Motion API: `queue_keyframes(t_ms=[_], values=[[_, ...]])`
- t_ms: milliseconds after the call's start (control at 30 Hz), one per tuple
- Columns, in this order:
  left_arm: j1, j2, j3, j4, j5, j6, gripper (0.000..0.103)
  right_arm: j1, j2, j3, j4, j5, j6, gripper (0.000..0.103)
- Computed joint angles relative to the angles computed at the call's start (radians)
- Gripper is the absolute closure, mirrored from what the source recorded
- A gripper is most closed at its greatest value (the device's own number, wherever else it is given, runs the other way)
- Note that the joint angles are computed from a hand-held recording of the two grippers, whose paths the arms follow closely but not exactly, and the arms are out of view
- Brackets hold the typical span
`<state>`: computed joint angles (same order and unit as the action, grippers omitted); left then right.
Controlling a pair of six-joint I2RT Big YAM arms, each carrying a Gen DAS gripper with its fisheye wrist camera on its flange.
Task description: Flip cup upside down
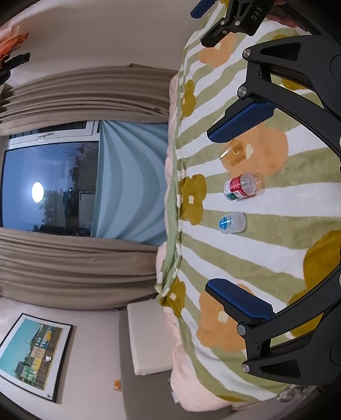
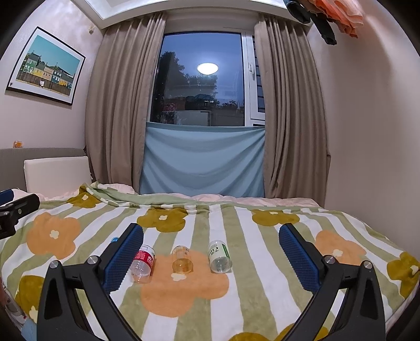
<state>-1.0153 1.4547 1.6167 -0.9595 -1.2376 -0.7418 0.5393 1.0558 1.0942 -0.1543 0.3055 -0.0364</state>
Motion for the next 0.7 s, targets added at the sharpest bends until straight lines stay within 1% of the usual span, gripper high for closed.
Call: queue_keyframes(t_ms=[100, 133, 200, 233, 300, 333, 367, 467, 500, 533, 567, 700], values=[[0.011, 0.011, 0.018, -0.044, 0.020, -0.038, 0.000, -0.001, 0.004, 0.000, 0.001, 0.002, -0.002, 0.000], [0.016, 0.010, 0.013, -0.035, 0.022, -0.032, 0.000, -0.002, 0.010, 0.007, -0.002, 0.001, -0.001, 0.000], [0.026, 0.015, 0.019, -0.050, 0.032, -0.040, 0.000, -0.006, 0.015, 0.005, 0.000, -0.001, 0.001, 0.000], [0.031, 0.014, 0.016, -0.043, 0.032, -0.027, 0.000, -0.006, 0.015, 0.005, 0.000, -0.001, 0.001, 0.000], [0.045, 0.017, 0.019, -0.043, 0.051, -0.029, 0.000, -0.006, 0.024, 0.008, -0.005, 0.004, 0.001, 0.000], [0.057, 0.021, 0.028, -0.055, 0.071, -0.041, 0.000, -0.010, 0.031, 0.012, -0.007, 0.002, 0.002, 0.000], [0.068, 0.024, 0.030, -0.052, 0.086, -0.045, 0.000, -0.013, 0.037, 0.016, -0.011, 0.000, 0.004, 0.000], [0.120, 0.041, 0.043, -0.032, 0.154, -0.018, 0.000, -0.029, 0.061, 0.035, -0.026, -0.024, 0.021, 0.000], [0.149, 0.052, 0.055, -0.034, 0.198, -0.006, 0.000, -0.034, 0.070, 0.040, -0.031, -0.035, 0.026, 0.000], [0.170, 0.054, 0.052, -0.016, 0.214, 0.030, 0.000, -0.038, 0.081, 0.048, -0.039, -0.045, 0.029, 0.000], [0.200, 0.064, 0.060, -0.009, 0.252, 0.051, 0.000, -0.039, 0.095, 0.060, -0.055, -0.049, 0.027, 0.000], [0.310, 0.133, 0.125, -0.036, 0.382, 0.095, 0.000, -0.048, 0.150, 0.107, -0.108, -0.067, 0.007, 0.000]])
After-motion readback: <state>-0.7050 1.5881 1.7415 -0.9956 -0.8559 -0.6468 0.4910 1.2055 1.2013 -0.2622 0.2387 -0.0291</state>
